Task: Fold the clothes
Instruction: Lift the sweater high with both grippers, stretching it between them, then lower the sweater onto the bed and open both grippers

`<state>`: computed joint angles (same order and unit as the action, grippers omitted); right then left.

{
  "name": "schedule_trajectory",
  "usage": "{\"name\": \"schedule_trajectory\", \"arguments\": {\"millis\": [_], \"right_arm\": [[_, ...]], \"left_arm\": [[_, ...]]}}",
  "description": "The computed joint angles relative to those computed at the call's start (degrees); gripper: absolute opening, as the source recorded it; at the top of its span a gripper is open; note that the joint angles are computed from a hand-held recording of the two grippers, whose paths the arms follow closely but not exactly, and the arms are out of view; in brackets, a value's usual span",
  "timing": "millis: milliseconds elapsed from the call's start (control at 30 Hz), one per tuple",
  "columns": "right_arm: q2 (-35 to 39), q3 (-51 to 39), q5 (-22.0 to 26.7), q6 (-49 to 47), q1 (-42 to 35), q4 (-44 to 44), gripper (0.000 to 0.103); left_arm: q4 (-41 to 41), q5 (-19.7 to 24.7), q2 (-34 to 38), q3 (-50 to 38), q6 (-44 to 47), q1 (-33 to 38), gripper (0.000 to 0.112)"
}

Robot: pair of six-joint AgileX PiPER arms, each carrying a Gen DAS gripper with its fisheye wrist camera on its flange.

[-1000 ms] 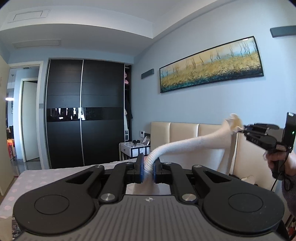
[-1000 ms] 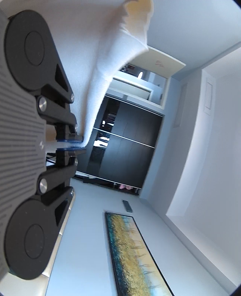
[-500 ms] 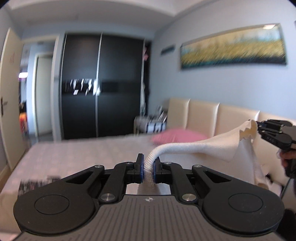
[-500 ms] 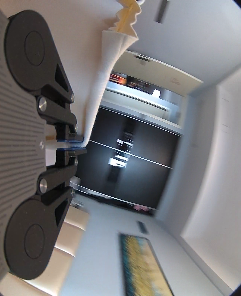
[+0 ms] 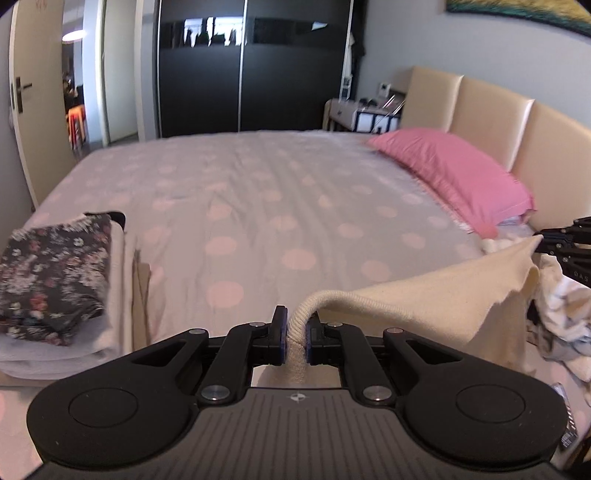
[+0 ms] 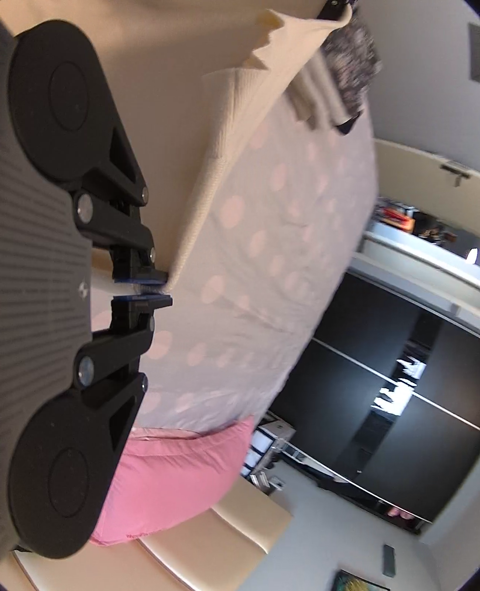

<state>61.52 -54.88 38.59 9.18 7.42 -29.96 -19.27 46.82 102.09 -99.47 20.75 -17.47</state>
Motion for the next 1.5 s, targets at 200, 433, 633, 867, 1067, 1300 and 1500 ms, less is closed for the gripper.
{"name": "schedule_trajectory", "arguments": {"millis": [200, 433, 633, 867, 1067, 1300, 1500], "right_arm": [[15.88, -2.80, -9.95, -2.26, -7.99, 4.34, 0.006], [28.71, -8.36, -13.19, -6.41, -11.61, 9.26, 0.030], [30.20, -8.02, -12.88, -7.80, -13.91, 9.61, 0.048], [23.13, -2.67, -10.24, -12.50, -20.56, 17.30, 0.048], [11.40, 7.36, -6.88, -23.16, -27.69, 29.32, 0.048], [-2.47, 21.03, -0.43, -36.65, -36.52, 43.15, 0.048], [-8.25, 27.99, 4.92, -40.07, -42.18, 46.19, 0.048]], "left_arm": [[5.95, 2.87, 14.29, -13.83, -5.93, -2.17, 0.008], [9.01, 10.30, 26.08, -26.90, -9.47, -2.32, 0.020], [8.92, 6.67, 22.57, -19.10, -7.61, -0.64, 0.047], [6.22, 5.40, 13.48, -6.66, -4.28, 3.46, 0.047], [1.86, 4.96, 2.89, 7.73, 1.28, 7.82, 0.048], [-2.17, 3.73, -7.86, 24.85, 5.97, 13.32, 0.048], [-3.54, 4.04, -13.44, 35.16, 6.62, 16.76, 0.048]]}}
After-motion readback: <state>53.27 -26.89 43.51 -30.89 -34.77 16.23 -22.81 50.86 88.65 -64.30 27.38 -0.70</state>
